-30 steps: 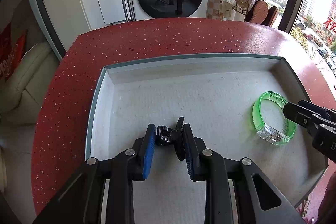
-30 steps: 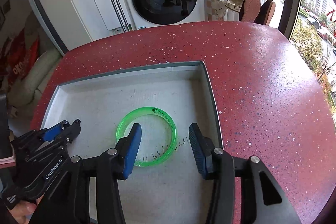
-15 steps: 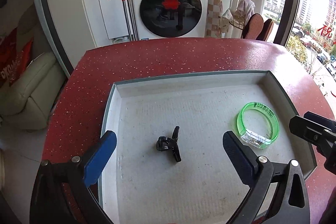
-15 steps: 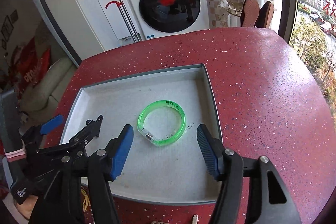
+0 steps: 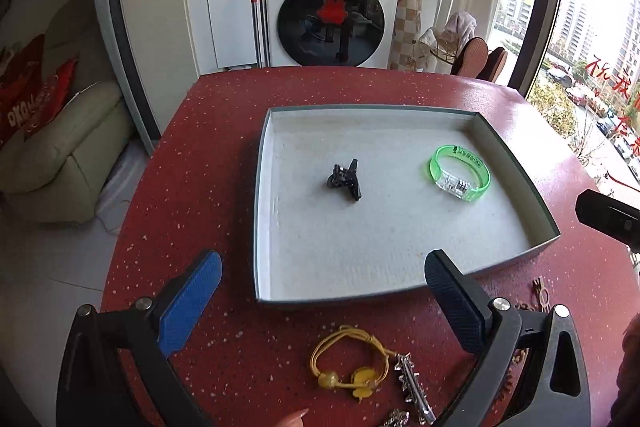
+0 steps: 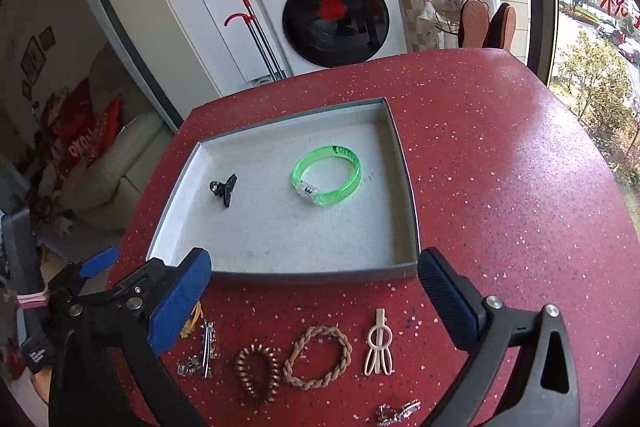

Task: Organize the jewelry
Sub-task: 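Withdraw both tools from the tray toward the remaining jewelry, then grasp the yellow beaded hair tie with the left tool while the right tool grasps the heart pendant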

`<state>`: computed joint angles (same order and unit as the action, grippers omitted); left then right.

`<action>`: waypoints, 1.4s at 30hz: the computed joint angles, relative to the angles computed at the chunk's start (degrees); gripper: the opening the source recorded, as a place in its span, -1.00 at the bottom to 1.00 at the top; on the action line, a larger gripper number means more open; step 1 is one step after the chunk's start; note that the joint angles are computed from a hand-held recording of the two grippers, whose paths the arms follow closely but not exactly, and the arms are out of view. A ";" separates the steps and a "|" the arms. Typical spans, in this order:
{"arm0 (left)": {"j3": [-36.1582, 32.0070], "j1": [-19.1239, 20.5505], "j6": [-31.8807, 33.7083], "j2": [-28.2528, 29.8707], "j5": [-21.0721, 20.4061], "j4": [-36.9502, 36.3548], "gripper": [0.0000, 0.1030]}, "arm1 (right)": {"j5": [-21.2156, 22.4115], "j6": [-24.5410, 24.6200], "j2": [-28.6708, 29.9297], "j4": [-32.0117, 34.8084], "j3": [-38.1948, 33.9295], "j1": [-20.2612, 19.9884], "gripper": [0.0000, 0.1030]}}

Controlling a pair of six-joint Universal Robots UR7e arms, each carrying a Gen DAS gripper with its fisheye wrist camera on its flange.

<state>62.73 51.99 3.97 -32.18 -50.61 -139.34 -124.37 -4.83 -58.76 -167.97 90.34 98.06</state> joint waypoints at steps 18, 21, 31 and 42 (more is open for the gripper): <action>14.33 0.64 -11.25 -6.95 2.53 0.24 1.00 | -9.53 9.33 -7.56 -2.04 18.08 -1.10 0.99; 13.51 0.84 -14.29 -6.62 2.85 2.07 1.00 | -10.77 10.90 -7.73 -2.38 18.42 -1.10 0.99; 12.52 1.01 -18.53 -5.42 3.01 3.23 1.00 | -14.21 14.18 -4.63 -0.63 15.20 -0.79 0.72; 12.70 0.79 -14.74 -4.76 2.96 0.28 0.97 | -22.25 7.83 -0.71 -4.21 13.75 1.10 -0.01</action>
